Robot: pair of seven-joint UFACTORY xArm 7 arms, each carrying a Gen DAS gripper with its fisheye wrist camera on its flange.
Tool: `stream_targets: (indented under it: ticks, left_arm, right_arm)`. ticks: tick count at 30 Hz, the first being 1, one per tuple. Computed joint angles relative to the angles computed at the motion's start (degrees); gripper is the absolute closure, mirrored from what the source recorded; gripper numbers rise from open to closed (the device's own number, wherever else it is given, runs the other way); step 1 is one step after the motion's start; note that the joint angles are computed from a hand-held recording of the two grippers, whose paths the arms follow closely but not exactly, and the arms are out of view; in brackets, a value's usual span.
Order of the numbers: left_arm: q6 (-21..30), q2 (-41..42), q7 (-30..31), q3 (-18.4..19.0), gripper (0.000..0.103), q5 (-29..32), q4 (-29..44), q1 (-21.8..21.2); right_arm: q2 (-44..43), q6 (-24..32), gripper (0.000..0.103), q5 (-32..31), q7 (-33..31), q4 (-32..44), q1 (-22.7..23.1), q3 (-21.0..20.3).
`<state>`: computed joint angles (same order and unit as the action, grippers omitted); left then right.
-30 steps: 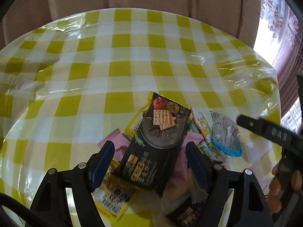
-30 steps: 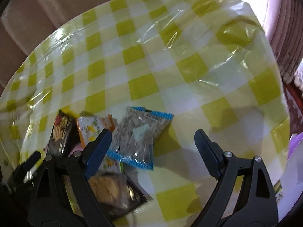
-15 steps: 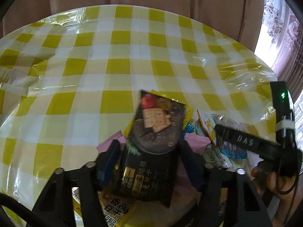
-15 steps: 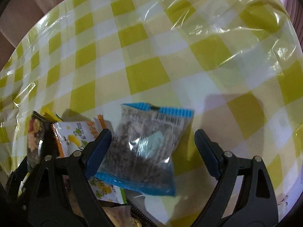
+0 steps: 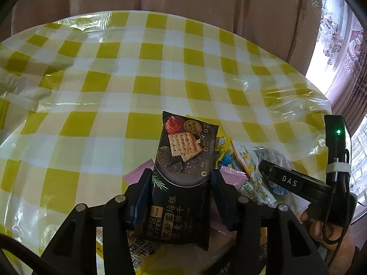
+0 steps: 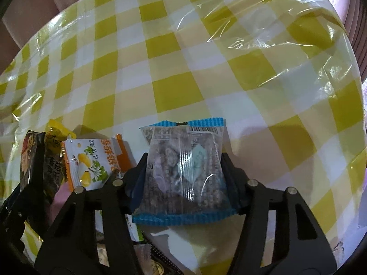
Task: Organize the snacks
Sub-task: 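Grasp the dark cracker packet with the left tool while the right tool grasps the blue-edged seed bag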
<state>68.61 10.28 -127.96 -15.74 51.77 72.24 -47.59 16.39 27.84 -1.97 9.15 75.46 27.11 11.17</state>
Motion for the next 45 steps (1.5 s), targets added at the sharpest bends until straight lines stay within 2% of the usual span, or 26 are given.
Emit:
stream_targets:
  ticks: [14,18,24,34,38,45]
  left_arm:
    - [3.8,0.7,-1.1,-0.2,0.052,0.2,1.4,-1.2]
    - [5.0,1.2,-1.0,-0.2,0.052,-0.1,2.2,-1.7]
    - [8.2,2.2,-1.2,-0.1,0.052,-0.4,4.1,-2.9]
    - [17.8,6.6,1.0,0.7,0.052,-1.7,12.7,-7.2]
    - [19.1,8.3,1.1,1.3,0.052,-2.0,16.1,-9.0]
    - [21.5,12.3,0.7,2.9,0.052,-0.3,23.2,-13.3]
  right_arm:
    - [-3.3,-3.8,0.046,10.7,-9.9,-3.5,-3.1,3.1]
    - [-4.6,-5.5,0.046,13.8,-13.8,-4.7,-3.5,4.0]
    - [-6.8,-5.5,0.046,21.7,-22.0,-6.1,-4.6,5.4]
    - [-11.0,-4.8,0.046,27.7,-31.1,-9.0,-3.4,4.9]
    - [-14.0,-2.6,0.046,33.0,-36.8,-10.7,-3.4,4.0]
    - [-19.5,-0.5,0.046,36.4,-42.3,-14.5,-2.3,1.3]
